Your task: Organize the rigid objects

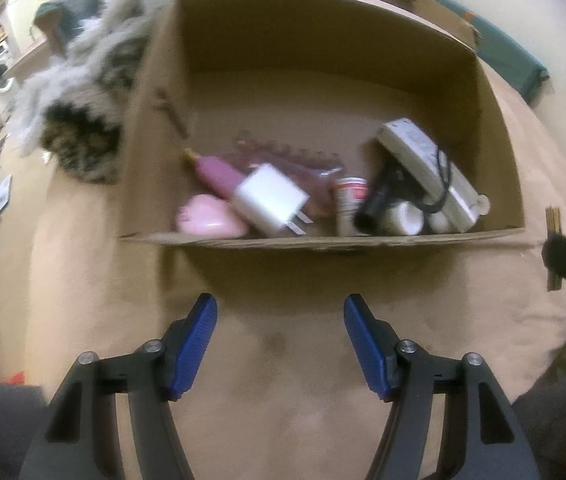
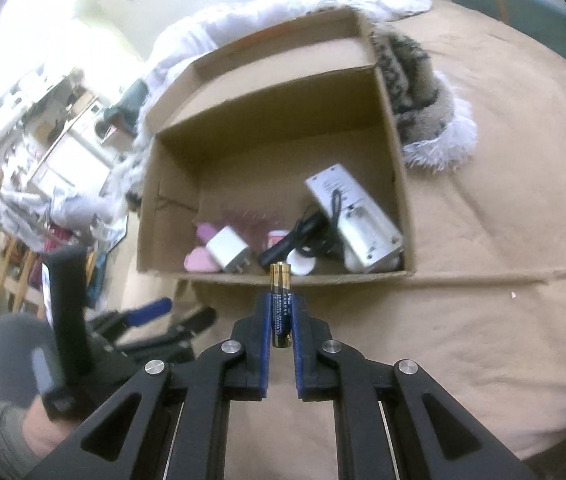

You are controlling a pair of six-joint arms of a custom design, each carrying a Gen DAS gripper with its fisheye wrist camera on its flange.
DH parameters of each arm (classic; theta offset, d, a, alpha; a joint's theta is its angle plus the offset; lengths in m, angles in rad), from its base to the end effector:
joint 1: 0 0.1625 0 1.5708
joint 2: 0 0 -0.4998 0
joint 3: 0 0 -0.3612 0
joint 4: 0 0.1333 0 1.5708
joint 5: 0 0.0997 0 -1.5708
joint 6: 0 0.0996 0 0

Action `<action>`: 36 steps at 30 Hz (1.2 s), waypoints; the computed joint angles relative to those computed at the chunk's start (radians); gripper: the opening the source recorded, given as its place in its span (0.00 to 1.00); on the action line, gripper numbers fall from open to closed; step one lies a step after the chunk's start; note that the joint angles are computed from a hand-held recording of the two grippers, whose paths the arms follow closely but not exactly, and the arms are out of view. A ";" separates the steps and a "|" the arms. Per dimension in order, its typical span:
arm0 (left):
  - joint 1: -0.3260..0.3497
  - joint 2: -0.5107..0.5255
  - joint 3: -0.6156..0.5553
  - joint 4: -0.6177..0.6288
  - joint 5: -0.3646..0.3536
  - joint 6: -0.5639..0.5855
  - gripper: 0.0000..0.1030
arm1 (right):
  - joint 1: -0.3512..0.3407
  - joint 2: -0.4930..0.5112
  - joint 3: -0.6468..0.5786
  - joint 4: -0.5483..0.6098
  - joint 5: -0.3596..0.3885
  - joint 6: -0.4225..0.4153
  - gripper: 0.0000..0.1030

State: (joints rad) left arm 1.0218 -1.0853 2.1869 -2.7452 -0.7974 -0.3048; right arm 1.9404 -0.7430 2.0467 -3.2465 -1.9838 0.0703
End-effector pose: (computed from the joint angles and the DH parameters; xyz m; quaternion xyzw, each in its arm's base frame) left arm -0.0885 -0.5334 0.2186 0.0991 0.9203 -0.1867 0.3291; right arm 0.3000 -0.5159 0.1035 0.1059 -0.9568 0.2206 0.1572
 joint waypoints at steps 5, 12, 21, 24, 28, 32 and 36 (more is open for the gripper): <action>0.015 0.095 -0.034 -0.063 -0.019 0.050 0.61 | -0.016 0.000 0.002 -0.005 0.008 0.038 0.11; 0.058 0.203 -0.116 -0.080 -0.009 0.085 0.61 | -0.030 -0.003 -0.006 0.015 0.013 0.052 0.11; 0.061 0.231 -0.149 -0.063 0.050 0.022 0.39 | -0.034 0.007 -0.020 0.041 0.024 0.057 0.11; 0.072 0.220 -0.154 -0.060 0.029 0.026 0.39 | -0.031 0.009 -0.023 0.046 0.022 0.055 0.11; 0.070 0.206 -0.159 -0.028 0.036 0.031 0.38 | -0.029 0.012 -0.023 0.047 0.011 0.050 0.11; 0.057 0.166 -0.151 0.061 0.054 -0.023 0.38 | -0.027 0.015 -0.022 0.045 -0.003 0.053 0.11; 0.031 0.109 -0.113 0.132 0.058 -0.081 0.38 | -0.022 0.016 -0.020 0.037 -0.017 0.049 0.11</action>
State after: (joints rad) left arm 1.0530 -0.9765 2.0737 -2.6127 -0.7390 -0.3856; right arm 1.9183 -0.7267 2.0262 -3.2090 -2.0005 0.1193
